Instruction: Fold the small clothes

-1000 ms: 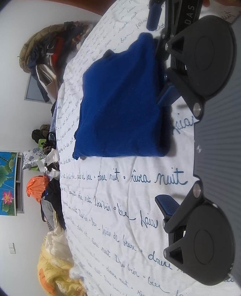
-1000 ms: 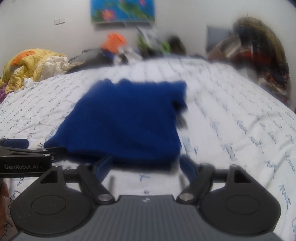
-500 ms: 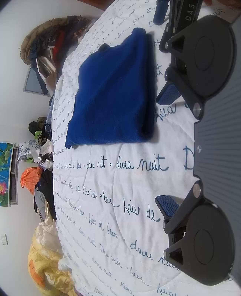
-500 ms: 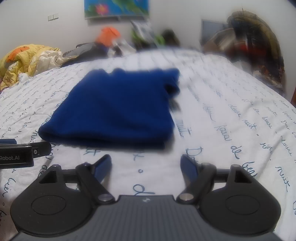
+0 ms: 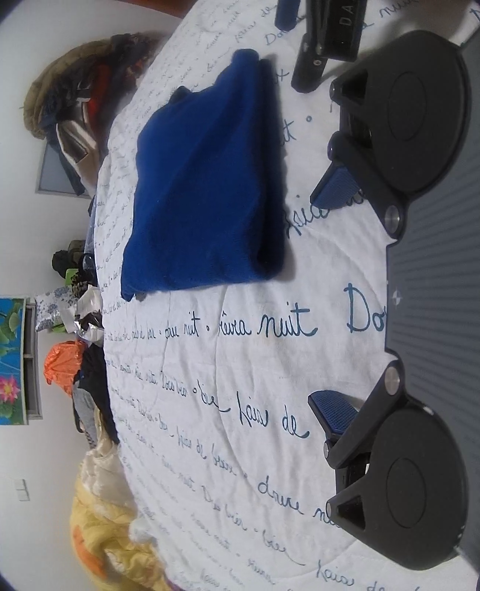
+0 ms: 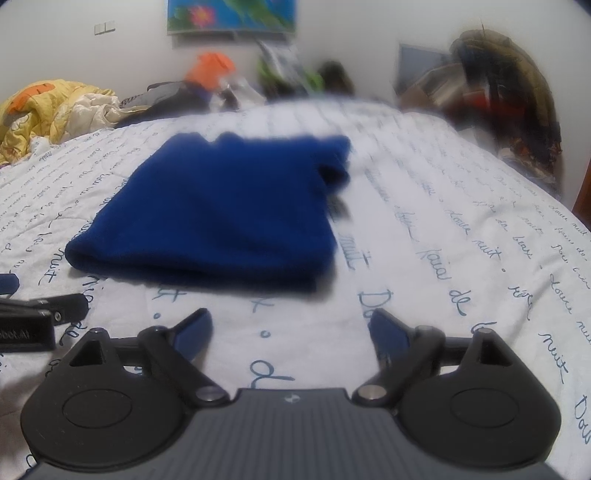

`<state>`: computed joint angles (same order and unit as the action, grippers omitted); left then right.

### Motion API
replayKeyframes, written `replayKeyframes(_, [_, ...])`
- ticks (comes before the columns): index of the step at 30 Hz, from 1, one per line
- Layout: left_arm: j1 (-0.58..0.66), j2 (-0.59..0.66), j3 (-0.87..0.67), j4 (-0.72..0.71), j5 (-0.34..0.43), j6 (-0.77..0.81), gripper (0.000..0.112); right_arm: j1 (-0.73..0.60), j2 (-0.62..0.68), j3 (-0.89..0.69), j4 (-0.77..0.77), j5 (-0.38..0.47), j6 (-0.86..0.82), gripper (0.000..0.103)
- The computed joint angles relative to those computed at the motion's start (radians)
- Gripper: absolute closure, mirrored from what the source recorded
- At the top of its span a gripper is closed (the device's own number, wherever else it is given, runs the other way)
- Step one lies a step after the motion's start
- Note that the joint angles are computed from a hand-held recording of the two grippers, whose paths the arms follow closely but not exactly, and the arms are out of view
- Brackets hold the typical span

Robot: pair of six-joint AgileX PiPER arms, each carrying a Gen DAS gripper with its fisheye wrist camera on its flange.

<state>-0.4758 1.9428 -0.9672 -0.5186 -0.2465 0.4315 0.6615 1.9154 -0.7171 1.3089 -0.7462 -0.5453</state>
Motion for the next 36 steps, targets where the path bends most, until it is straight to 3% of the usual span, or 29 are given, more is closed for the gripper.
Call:
replayKeyframes(3, [0.002,0.005,-0.002,0.016,-0.004,-0.018,0.009,-0.018,-0.004,-0.002,-0.015,0.028,0.003,0.000])
replayKeyframes(21, [0.004,0.007,0.002,0.025,-0.015,-0.031,0.009,-0.031,0.001,-0.006,-0.024,0.033,-0.007,0.000])
replayKeyframes(36, [-0.017,-0.002,0.020,-0.075,-0.046,0.037,0.009,-0.044,-0.003,0.008,-0.065,0.038,0.021,0.000])
